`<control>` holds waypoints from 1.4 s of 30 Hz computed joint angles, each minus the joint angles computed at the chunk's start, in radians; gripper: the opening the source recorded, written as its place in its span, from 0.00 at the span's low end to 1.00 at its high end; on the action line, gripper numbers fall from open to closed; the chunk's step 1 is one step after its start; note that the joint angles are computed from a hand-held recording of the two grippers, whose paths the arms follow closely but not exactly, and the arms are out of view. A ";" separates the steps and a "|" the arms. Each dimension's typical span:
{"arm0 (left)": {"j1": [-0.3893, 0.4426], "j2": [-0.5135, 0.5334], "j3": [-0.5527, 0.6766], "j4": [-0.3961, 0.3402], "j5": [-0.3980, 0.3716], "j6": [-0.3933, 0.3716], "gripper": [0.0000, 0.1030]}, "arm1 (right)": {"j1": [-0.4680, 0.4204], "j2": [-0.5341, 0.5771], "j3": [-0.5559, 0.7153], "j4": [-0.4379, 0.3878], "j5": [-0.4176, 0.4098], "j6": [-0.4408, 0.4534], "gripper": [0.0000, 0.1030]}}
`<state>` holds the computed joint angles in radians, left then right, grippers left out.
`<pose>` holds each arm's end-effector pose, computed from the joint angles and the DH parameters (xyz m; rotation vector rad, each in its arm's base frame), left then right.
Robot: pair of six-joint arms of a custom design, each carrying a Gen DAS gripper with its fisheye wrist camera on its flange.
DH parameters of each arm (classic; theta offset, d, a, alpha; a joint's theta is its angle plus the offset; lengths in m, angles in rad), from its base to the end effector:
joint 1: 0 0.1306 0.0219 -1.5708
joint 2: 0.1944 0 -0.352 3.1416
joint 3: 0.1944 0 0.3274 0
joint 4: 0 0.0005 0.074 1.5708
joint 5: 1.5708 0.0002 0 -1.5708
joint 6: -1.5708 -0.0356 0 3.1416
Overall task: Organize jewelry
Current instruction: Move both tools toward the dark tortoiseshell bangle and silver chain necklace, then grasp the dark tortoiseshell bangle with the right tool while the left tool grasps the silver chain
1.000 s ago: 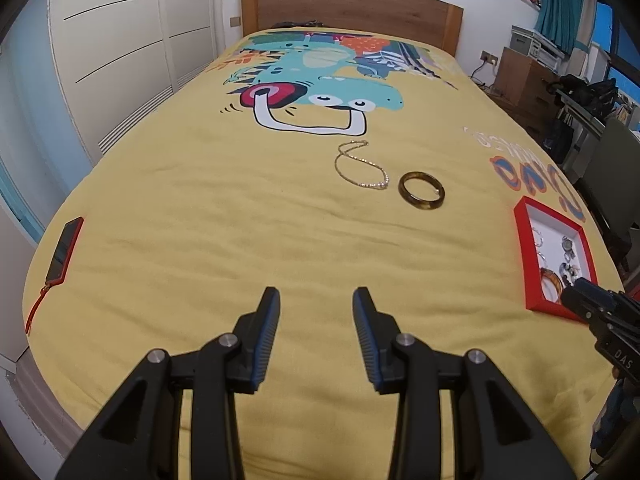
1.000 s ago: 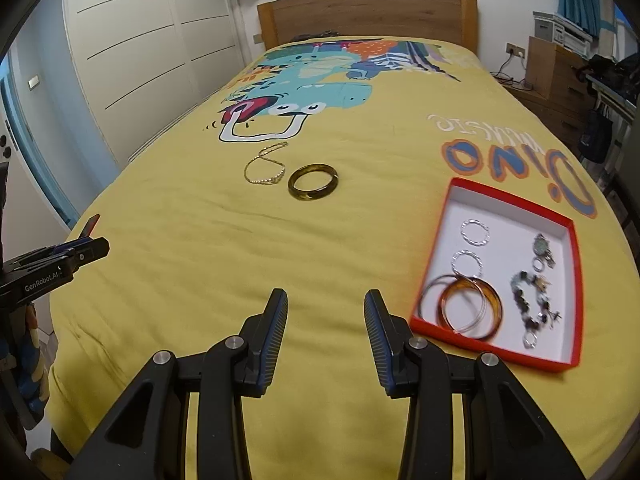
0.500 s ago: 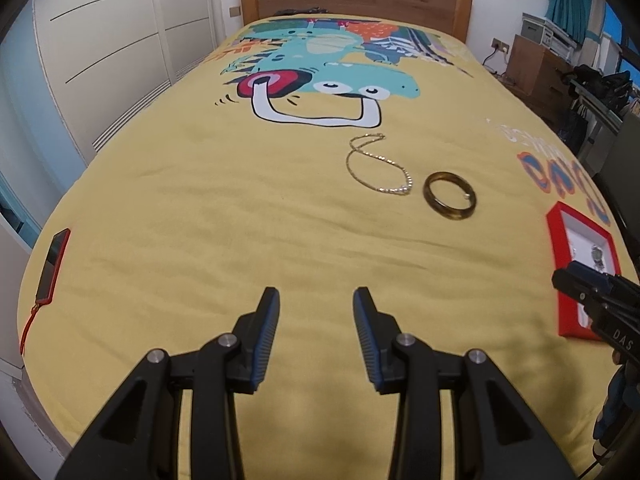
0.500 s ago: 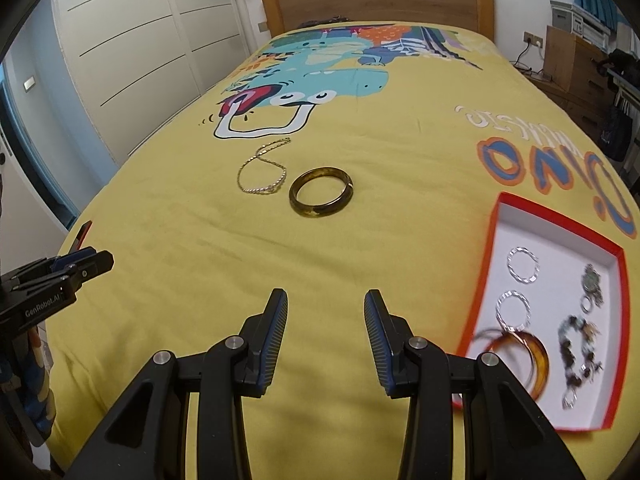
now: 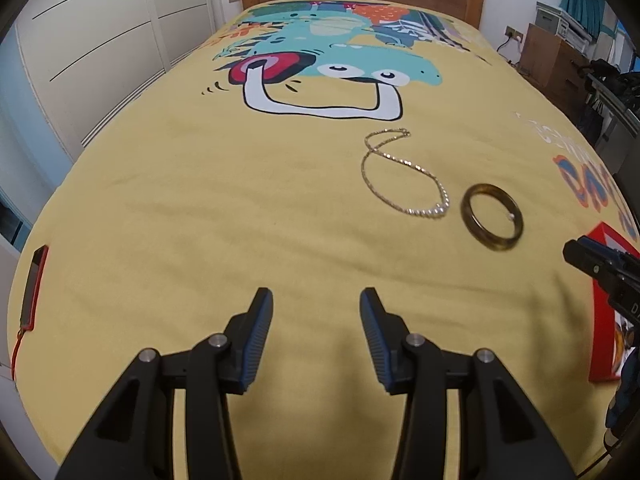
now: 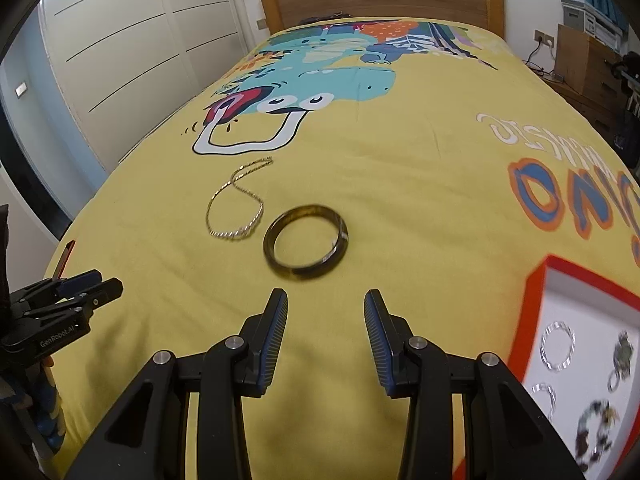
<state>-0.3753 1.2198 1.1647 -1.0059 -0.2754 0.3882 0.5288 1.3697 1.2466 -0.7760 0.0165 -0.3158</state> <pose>0.3258 -0.1185 0.3657 -0.1093 2.5678 0.0810 0.3567 0.2072 0.3565 -0.2587 2.4880 0.3390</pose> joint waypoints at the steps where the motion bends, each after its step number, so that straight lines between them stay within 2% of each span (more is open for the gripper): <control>1: 0.007 0.022 0.011 0.009 0.004 -0.007 0.42 | -0.006 0.017 0.010 0.007 -0.006 0.003 0.38; 14: 0.093 0.187 0.112 0.088 0.082 -0.026 0.46 | -0.064 0.136 0.075 0.058 -0.056 0.025 0.39; 18: 0.114 0.247 0.170 0.110 0.139 -0.026 0.47 | -0.079 0.164 0.091 0.067 -0.073 0.038 0.39; 24: 0.138 0.404 0.312 0.107 0.260 -0.024 0.47 | -0.091 0.217 0.132 0.057 -0.093 0.056 0.39; 31: 0.130 0.527 0.444 0.094 0.256 -0.035 0.47 | -0.092 0.280 0.180 0.046 -0.105 0.075 0.39; 34: 0.128 0.552 0.466 0.083 0.253 -0.044 0.47 | -0.084 0.303 0.198 0.042 -0.098 0.081 0.39; 37: 0.121 0.545 0.439 0.112 0.237 -0.061 0.47 | -0.071 0.320 0.210 0.033 -0.078 0.096 0.39; 41: 0.114 0.524 0.402 0.137 0.235 -0.073 0.46 | -0.055 0.324 0.206 0.026 -0.057 0.105 0.28; 42: 0.114 0.513 0.386 0.146 0.243 -0.074 0.43 | -0.054 0.321 0.202 0.026 -0.056 0.105 0.27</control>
<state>-0.2612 1.7327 1.5510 -0.8595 -0.0328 0.3144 0.4751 1.6907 1.4484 -0.7505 -0.0391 -0.2106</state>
